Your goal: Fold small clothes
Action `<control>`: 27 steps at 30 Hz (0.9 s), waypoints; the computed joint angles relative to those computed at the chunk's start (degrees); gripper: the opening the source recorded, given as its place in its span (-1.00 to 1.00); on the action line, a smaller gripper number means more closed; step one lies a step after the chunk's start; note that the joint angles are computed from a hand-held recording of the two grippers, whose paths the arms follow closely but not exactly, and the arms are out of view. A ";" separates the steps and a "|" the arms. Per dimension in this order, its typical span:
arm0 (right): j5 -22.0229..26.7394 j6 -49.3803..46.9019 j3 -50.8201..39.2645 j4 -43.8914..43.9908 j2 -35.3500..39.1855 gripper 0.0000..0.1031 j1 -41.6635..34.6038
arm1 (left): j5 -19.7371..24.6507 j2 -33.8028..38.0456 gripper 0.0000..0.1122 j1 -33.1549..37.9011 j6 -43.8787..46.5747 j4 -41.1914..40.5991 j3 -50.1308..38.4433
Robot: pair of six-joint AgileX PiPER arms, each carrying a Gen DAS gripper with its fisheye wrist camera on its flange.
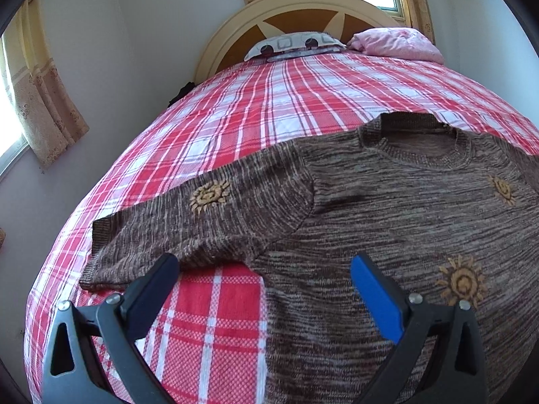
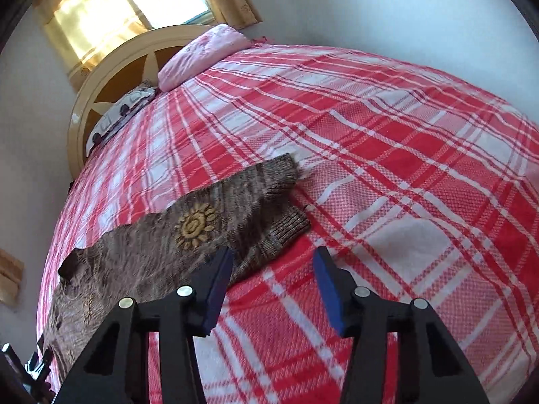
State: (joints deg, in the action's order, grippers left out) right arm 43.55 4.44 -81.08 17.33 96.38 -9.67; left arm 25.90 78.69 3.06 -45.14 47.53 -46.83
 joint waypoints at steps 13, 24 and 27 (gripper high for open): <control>0.79 1.51 -5.86 0.42 6.32 -0.18 -1.26 | 0.17 5.07 0.84 -0.31 1.48 -2.55 -2.60; 1.02 -0.61 -8.33 5.37 9.80 -0.78 -1.32 | 0.74 6.38 0.84 -0.75 4.48 -5.37 -2.86; -1.88 -1.10 -6.34 3.77 8.28 -0.82 0.30 | -0.04 6.75 0.84 0.53 8.65 -9.89 -3.38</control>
